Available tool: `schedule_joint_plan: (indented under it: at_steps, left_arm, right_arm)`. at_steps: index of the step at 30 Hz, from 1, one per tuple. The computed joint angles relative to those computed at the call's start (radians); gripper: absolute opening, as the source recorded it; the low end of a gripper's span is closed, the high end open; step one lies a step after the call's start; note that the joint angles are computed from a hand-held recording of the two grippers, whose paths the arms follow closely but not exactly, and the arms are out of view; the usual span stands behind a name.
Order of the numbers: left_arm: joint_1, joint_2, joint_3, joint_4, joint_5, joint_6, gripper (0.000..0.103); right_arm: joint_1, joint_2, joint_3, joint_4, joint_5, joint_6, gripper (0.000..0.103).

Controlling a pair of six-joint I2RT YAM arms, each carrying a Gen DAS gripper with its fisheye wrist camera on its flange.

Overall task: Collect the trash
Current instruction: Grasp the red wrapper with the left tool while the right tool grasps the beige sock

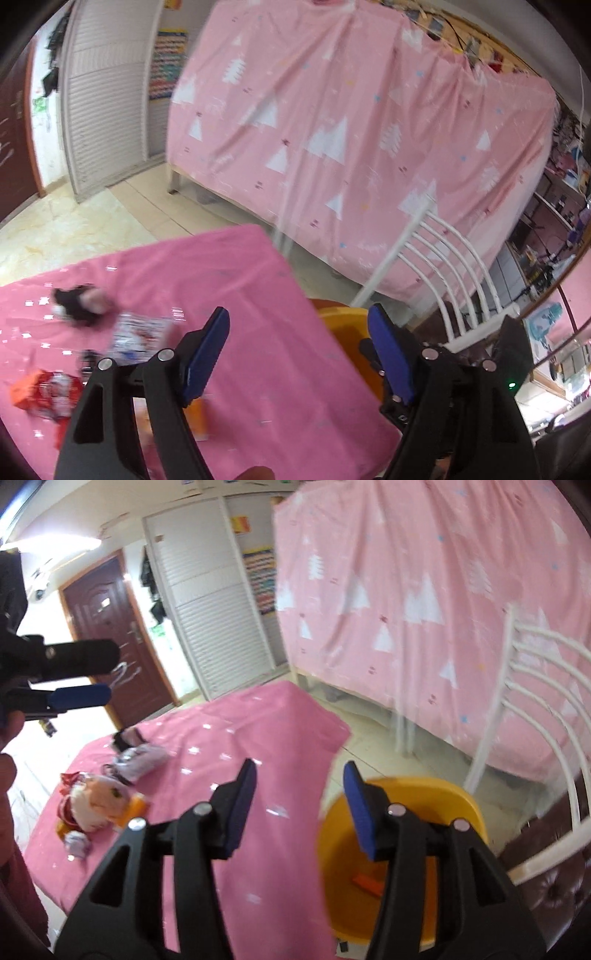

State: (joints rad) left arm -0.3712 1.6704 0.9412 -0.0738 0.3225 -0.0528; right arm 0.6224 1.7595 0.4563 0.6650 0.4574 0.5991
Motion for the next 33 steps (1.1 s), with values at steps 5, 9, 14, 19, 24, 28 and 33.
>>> schedule_joint_plan:
  at_steps: [5,9,14,19,24,28,33]
  left_arm:
    - [0.159,-0.041,-0.009,-0.028,0.048,0.065,0.071]
    - [0.269,-0.059,-0.02,-0.041,0.061,0.127,0.071]
    - [0.416,-0.046,-0.021,-0.055,0.104,0.205,0.072]
    - [0.523,0.002,-0.012,-0.051,0.128,0.257,0.072]
    - [0.578,0.067,0.006,-0.059,0.127,0.295,0.072]
    - [0.586,0.126,0.003,-0.052,0.104,0.318,0.072]
    - [0.595,0.208,0.041,-0.078,0.113,0.319,0.072]
  right_arm:
    - [0.064,0.026,0.138,-0.093,-0.004,-0.044,0.053]
    - [0.106,0.077,0.232,-0.128,-0.032,-0.054,0.053]
    - [0.148,0.142,0.331,-0.17,-0.067,-0.054,0.053]
    - [0.182,0.194,0.418,-0.223,-0.082,-0.058,0.053]
    - [0.206,0.246,0.489,-0.257,-0.121,-0.063,0.053]
    - [0.22,0.289,0.543,-0.287,-0.142,-0.068,0.053]
    - [0.231,0.332,0.596,-0.327,-0.157,-0.066,0.053]
